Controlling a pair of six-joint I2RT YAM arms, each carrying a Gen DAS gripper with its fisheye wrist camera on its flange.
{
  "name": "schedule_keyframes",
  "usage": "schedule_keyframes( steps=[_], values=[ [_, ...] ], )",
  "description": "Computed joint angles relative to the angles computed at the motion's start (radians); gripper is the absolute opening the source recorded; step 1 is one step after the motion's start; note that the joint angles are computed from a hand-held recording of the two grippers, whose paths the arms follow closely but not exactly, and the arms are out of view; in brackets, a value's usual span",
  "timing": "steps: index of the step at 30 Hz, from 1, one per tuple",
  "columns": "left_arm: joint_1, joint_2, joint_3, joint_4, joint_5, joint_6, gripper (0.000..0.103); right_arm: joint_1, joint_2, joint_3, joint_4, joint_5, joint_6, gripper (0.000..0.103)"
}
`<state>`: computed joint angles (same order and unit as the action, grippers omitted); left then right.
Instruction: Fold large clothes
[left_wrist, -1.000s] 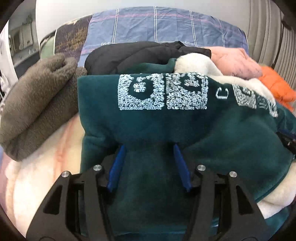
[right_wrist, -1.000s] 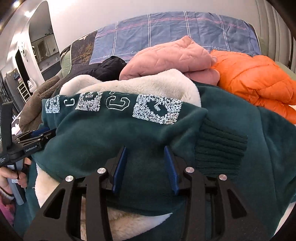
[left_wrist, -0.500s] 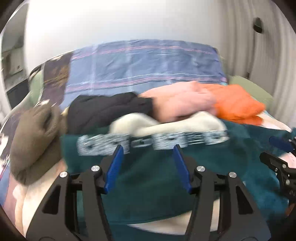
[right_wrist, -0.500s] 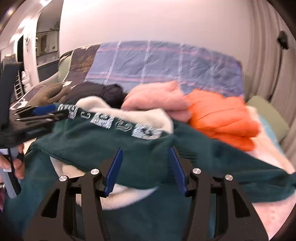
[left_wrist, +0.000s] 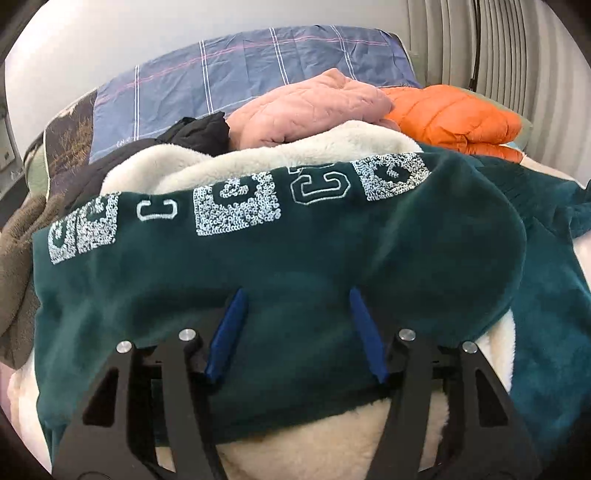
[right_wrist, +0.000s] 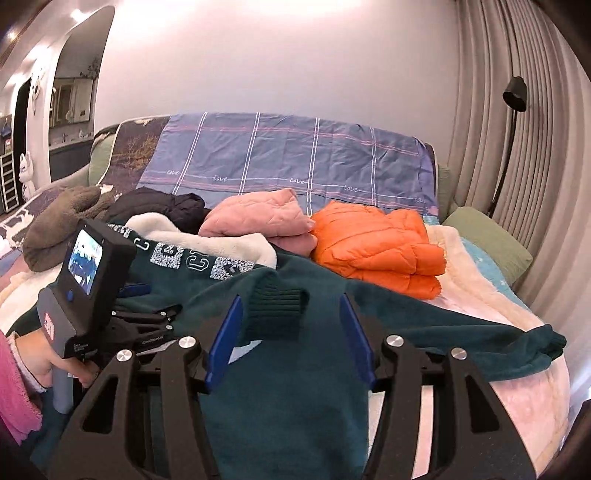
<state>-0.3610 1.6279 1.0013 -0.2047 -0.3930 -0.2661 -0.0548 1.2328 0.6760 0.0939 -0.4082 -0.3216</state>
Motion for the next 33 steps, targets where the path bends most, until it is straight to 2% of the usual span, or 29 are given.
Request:
schedule_keyframes(
  steps=[3, 5, 7, 10, 12, 15, 17, 20, 22, 24, 25, 27, 28, 29, 31, 33],
  values=[
    [-0.012, -0.012, -0.012, 0.002, -0.012, -0.006, 0.061, -0.061, 0.058, 0.041, -0.023, -0.059, -0.016, 0.062],
    [-0.013, -0.024, -0.023, 0.005, -0.015, -0.007, 0.061, -0.146, 0.188, 0.164, -0.124, -0.131, -0.016, 0.067],
    [-0.014, -0.029, -0.03, 0.008, -0.02, -0.006, 0.061, -0.245, 0.352, 0.321, -0.218, -0.173, 0.029, 0.068],
    [-0.015, -0.035, -0.037, 0.014, -0.022, -0.005, 0.061, -0.441, 0.678, 0.679, -0.38, -0.19, 0.262, 0.068],
    [-0.014, -0.033, -0.035, 0.014, -0.021, -0.006, 0.061, -0.524, 0.816, 0.856, -0.458, -0.218, 0.375, 0.068],
    [-0.016, -0.035, -0.036, 0.011, -0.025, -0.006, 0.062, -0.606, 0.934, 1.019, -0.467, -0.238, 0.494, 0.074],
    [-0.015, -0.036, -0.037, 0.012, -0.023, -0.006, 0.062, -0.626, 0.993, 1.106, -0.458, -0.227, 0.531, 0.083],
    [-0.016, -0.038, -0.04, 0.014, -0.027, -0.005, 0.063, -0.642, 1.077, 1.223, -0.495, -0.121, 0.651, 0.083],
    [-0.016, -0.039, -0.041, 0.015, -0.029, -0.006, 0.063, -0.67, 1.132, 1.262, -0.51, -0.154, 0.797, 0.083],
    [-0.014, -0.038, -0.041, 0.017, -0.025, -0.006, 0.063, -0.683, 1.172, 1.279, -0.483, -0.21, 0.842, 0.083],
    [-0.013, -0.038, -0.041, 0.017, -0.023, -0.007, 0.063, -0.679, 1.164, 1.255, -0.437, -0.2, 0.84, 0.081],
    [-0.013, -0.037, -0.04, 0.018, -0.023, -0.008, 0.063, -0.673, 1.15, 1.229, -0.379, -0.232, 0.804, 0.048],
    [-0.014, -0.037, -0.04, 0.019, -0.023, -0.01, 0.063, -0.669, 1.161, 1.261, -0.4, -0.273, 0.777, 0.026],
    [-0.014, -0.037, -0.04, 0.019, -0.023, -0.01, 0.063, -0.664, 1.154, 1.266, -0.398, -0.314, 0.773, 0.015],
    [-0.014, -0.037, -0.041, 0.022, -0.023, -0.01, 0.063, -0.652, 1.096, 1.209, -0.332, -0.347, 0.813, 0.008],
    [-0.013, -0.042, -0.046, 0.028, -0.021, -0.012, 0.064, -0.622, 0.99, 1.11, -0.259, -0.409, 0.818, 0.007]
  ],
)
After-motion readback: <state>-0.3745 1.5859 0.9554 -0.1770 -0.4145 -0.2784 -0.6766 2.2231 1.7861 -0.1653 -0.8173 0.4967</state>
